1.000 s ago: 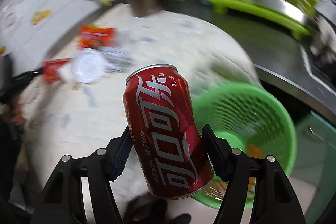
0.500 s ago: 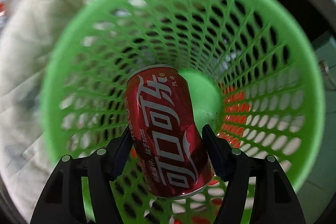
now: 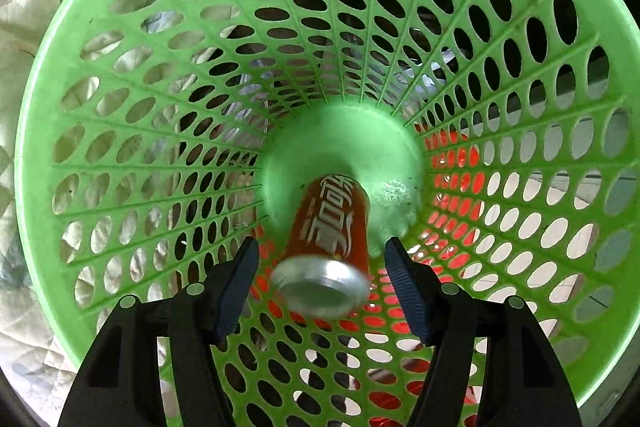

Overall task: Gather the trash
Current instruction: 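Open the right tool to drop the can into the green wastebasket, then lower the red paper cup into the wastebasket and open the left tool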

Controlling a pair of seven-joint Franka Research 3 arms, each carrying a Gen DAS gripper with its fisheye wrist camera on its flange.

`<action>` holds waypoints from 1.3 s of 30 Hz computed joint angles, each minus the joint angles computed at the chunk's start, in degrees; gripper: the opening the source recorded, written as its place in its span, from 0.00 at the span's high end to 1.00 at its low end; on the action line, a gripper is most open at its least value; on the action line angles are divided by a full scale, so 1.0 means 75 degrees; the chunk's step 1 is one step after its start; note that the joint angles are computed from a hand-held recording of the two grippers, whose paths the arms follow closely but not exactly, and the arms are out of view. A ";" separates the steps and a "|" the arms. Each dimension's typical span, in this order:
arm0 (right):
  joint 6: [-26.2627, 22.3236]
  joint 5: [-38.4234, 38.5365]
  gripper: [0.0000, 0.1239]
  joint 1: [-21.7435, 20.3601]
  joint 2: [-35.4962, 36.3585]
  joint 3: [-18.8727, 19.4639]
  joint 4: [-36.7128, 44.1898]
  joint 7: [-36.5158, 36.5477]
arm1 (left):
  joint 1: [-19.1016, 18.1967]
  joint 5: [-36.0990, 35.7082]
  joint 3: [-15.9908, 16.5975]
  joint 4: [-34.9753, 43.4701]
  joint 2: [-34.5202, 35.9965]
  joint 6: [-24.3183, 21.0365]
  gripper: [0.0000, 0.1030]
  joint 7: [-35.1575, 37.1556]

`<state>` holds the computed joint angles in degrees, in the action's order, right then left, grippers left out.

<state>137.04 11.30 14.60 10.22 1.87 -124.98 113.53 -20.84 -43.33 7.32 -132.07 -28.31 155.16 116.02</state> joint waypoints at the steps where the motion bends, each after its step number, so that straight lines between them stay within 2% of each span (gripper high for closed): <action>1: -0.0169 -0.0100 0.49 0.0002 0.0074 -0.0027 0.0257 0.0062 | -0.0073 -0.0034 -0.0018 0.0058 0.0022 0.0002 0.97 0.0061; 5: -0.0143 -0.0241 0.49 0.0010 -0.0299 -0.0044 0.0100 0.0204 | -0.0426 -0.0403 -0.0031 0.0402 0.0255 -0.0151 0.97 0.0421; 11: 0.0327 -0.0111 0.48 -0.0046 -0.1361 0.0062 -0.0714 0.0163 | -0.0522 -0.0947 -0.0432 0.0987 0.0899 -0.0496 0.97 0.0949; 16: 0.0588 -0.0470 0.47 -0.0122 -0.2694 0.0263 -0.1568 0.0473 | -0.0319 -0.1185 -0.0973 0.1475 0.1555 -0.0835 0.97 0.1117; 21: 0.0624 -0.1161 0.43 -0.0452 -0.4551 0.0747 -0.2599 0.1358 | -0.0102 -0.1216 -0.1592 0.2033 0.2376 -0.1247 0.97 0.1184; 28: 0.0022 -0.1569 0.42 -0.0869 -0.7121 0.1350 -0.3748 0.2328 | 0.0169 -0.0368 -0.2601 0.2805 0.3732 -0.1589 0.97 0.0501; 34: -0.0415 -0.1497 0.42 -0.0796 -0.8222 0.1625 -0.4223 0.2667 | 0.0145 0.1262 -0.3288 0.3654 0.5122 -0.1757 0.97 -0.0735; 37: -0.0443 -0.1339 0.42 -0.0655 -0.8439 0.1691 -0.4407 0.2796 | 0.0182 0.1699 -0.3540 0.4025 0.5692 -0.1980 0.96 -0.1152; 39: -0.0427 -0.1255 0.42 -0.0578 -0.8500 0.1696 -0.4491 0.2854 | 0.0301 0.1624 -0.3754 0.4235 0.6000 -0.2193 0.96 -0.1204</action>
